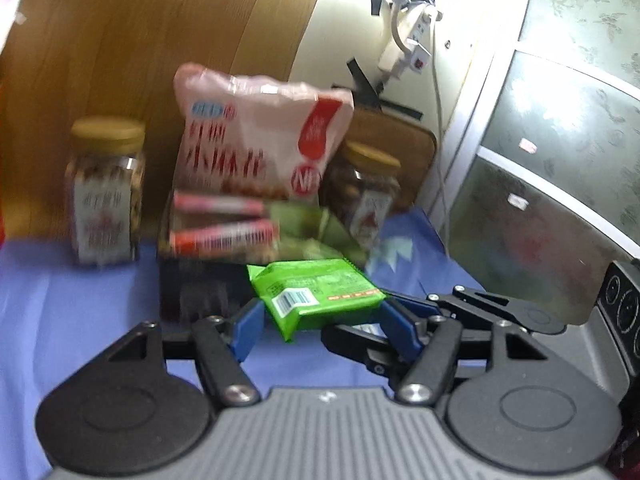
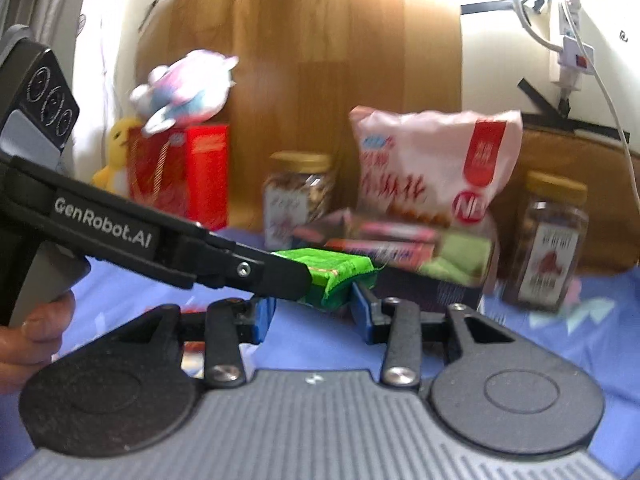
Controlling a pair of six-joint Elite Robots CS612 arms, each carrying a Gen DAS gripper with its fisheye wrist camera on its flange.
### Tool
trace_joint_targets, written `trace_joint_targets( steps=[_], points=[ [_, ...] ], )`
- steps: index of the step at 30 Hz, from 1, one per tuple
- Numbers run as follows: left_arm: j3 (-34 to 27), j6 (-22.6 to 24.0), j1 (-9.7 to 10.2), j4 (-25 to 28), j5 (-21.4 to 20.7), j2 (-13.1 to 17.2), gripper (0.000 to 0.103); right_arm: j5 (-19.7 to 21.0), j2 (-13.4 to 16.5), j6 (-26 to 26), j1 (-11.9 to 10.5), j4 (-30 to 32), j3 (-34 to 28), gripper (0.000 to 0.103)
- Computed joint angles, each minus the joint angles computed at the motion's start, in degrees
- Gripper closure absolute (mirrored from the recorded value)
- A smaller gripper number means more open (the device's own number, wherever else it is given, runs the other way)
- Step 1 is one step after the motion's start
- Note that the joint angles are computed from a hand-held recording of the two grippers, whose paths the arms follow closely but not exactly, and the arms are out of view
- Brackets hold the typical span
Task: Organize snacks
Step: 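Carry the bright green pack into the black tin with the left gripper, then open the left gripper to drop the green pack in the tin, then grasp the orange-red snack bag with the right gripper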
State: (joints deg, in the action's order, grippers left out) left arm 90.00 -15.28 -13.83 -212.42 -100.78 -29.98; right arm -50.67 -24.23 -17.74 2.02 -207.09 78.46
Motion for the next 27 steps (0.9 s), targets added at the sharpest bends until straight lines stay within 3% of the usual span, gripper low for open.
trace_joint_targets(
  steps=[4,9,12,15,18,22,25,27],
  points=[
    [-6.9,1.3,0.72,3.9,0.4,2.3,0.039,-3.6,2.7,1.5,0.9,4.6,-7.8,0.058],
    [-12.5,2.8,0.7,10.5,6.4,4.4,0.036,-12.1,5.8,0.0,2.3,8.5,-14.1,0.052],
    [-10.0,0.5,2.27,4.1,5.2,3.9,0.035,-7.5,5.0,3.6,0.9,7.1,-11.7,0.052],
    [-5.0,-3.1,3.47,0.3,8.5,1.9,0.033,-1.1,3.8,3.8,-0.2,8.1,-8.4,0.052],
    [0.3,-8.1,4.28,0.4,11.0,-0.1,0.033,4.6,2.2,-2.7,-0.3,15.6,-5.1,0.052],
    [5.3,-14.0,4.54,0.8,11.3,-0.9,0.033,6.8,0.7,-12.8,1.0,25.0,-2.8,0.052],
    [7.9,-16.2,3.87,-0.8,12.2,-0.6,0.032,8.5,-0.2,-15.5,1.6,31.3,-2.6,0.052],
    [8.8,-17.4,3.6,-2.4,11.1,-0.2,0.032,9.6,-0.2,-14.0,1.8,34.6,-3.5,0.052]
  ],
)
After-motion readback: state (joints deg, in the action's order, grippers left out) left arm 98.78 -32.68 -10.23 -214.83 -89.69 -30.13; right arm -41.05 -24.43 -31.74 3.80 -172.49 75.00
